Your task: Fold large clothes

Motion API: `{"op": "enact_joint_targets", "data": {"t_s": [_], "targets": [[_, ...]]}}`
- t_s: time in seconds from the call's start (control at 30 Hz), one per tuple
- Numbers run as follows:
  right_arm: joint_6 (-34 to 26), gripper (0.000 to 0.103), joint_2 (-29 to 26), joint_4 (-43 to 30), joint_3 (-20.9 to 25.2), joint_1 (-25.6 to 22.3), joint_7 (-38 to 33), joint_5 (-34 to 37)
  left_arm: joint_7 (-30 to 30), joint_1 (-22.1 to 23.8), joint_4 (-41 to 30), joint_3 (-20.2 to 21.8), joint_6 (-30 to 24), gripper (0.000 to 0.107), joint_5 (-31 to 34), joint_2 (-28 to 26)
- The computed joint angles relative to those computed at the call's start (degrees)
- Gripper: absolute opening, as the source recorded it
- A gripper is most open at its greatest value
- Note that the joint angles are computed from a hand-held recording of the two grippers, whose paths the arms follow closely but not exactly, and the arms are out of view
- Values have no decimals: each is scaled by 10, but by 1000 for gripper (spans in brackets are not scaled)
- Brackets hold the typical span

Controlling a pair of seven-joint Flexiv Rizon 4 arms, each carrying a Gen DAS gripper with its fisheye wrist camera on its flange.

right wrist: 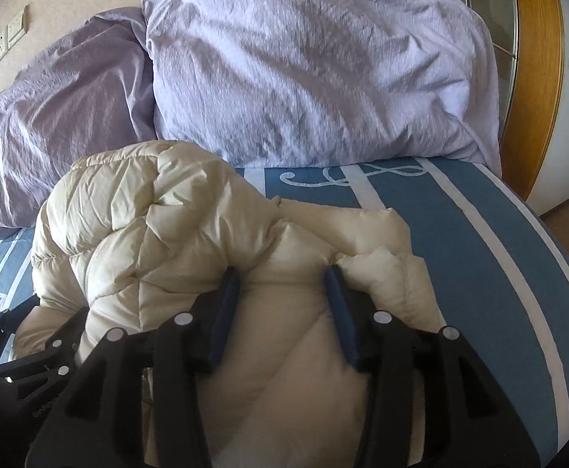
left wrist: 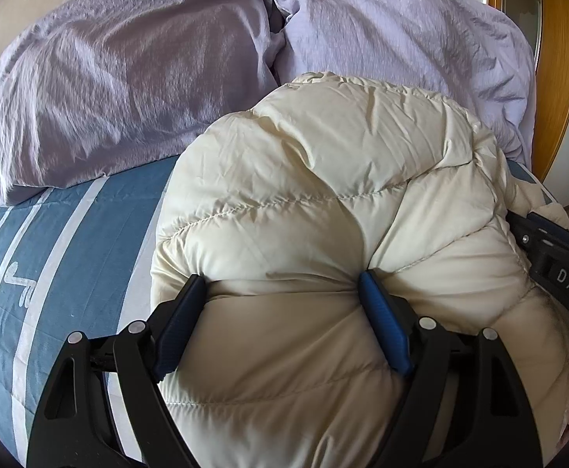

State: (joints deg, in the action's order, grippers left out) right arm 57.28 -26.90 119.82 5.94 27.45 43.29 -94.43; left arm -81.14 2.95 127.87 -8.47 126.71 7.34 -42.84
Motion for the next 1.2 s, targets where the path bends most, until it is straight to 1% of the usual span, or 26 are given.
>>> {"op": "enact_joint_targets", "data": {"t_s": [0.63,0.97,1.2], "targets": [[-2,49,-13,-5,-4,8,-16,19,-3,-7,0,6,12,82,-4,-4],[-1,50,-20,-11,-8,15,-49,51,-4,-7,-1,6,8,84,-6,-3],[15,50,-27,-17,-14,19,-83,81,-6,-3,-2,2,0,84,-6,-2]]}}
